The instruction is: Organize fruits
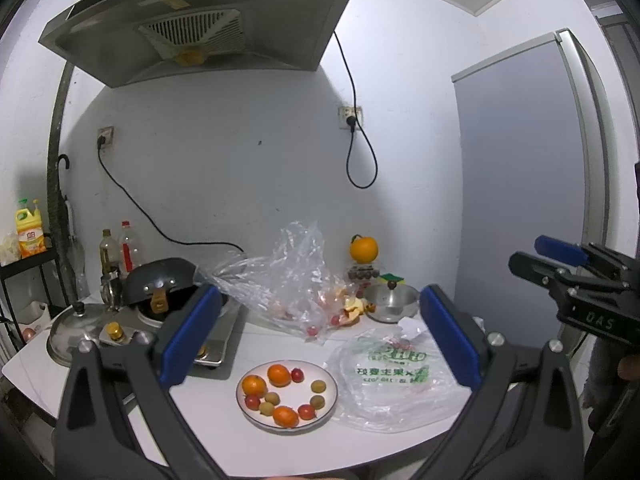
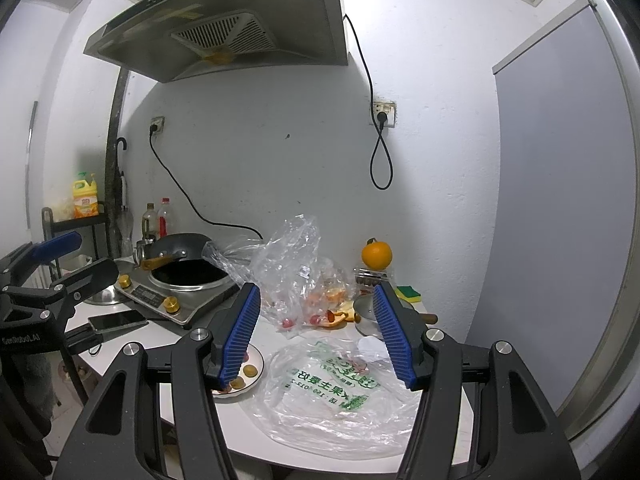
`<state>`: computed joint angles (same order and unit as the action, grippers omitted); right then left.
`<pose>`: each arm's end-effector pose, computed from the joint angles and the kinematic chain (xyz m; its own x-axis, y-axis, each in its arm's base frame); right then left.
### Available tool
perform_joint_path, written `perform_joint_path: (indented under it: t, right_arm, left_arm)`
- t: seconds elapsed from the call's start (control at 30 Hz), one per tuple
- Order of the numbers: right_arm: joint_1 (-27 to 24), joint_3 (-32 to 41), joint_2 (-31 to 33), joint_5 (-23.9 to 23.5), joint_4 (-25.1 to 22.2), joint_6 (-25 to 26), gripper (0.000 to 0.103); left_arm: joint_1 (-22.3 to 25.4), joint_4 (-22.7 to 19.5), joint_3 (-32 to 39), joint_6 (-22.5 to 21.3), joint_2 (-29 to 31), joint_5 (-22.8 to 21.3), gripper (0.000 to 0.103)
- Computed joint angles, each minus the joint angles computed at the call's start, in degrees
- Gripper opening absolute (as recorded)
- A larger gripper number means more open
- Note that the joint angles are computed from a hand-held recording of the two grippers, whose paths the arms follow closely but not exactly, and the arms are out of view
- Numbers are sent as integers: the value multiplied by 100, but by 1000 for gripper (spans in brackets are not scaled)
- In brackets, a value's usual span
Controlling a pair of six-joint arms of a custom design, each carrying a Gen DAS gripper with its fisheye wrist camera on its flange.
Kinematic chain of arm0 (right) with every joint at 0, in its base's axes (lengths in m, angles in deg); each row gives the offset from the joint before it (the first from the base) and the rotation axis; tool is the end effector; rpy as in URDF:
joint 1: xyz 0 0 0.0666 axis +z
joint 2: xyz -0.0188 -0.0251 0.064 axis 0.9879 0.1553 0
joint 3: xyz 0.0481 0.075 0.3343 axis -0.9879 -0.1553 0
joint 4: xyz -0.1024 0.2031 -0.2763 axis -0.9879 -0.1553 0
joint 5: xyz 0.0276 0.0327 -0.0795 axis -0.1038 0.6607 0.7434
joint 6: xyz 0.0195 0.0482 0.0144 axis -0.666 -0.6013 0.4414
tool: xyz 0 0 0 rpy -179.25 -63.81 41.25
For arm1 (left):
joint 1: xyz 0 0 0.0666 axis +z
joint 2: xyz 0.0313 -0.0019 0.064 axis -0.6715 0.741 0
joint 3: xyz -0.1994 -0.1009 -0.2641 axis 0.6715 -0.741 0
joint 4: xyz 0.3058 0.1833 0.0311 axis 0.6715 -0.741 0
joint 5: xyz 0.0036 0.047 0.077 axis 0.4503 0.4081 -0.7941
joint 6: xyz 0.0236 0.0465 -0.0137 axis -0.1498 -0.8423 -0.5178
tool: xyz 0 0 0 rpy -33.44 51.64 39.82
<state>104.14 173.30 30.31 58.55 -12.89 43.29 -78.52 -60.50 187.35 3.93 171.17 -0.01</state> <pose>0.5365 0.2213 0.5279 -0.0899 -0.2034 -0.9750 -0.2470 0.9529 -0.1760 0.5143 -0.3557 0.5393 -0.1046 -0.0272 -0.9941 0.0759 0.9965 -0.0353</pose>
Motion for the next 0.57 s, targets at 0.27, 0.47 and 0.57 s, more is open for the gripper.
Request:
perform_joint_path:
  t: [0.27,0.47,0.57]
  right_arm:
    - [4,-6,-1,-2,8,4,62]
    - [0,1,-1,-3,-3,-8,62]
    - [5,28,15,-3,-22,-10,62]
  left_arm:
    - [-11,-4,-11,3,-17,26,101]
    - [-12,-3,-21,-19,-30,64,101]
    - [-12,6,-35,-23,-38,75,101]
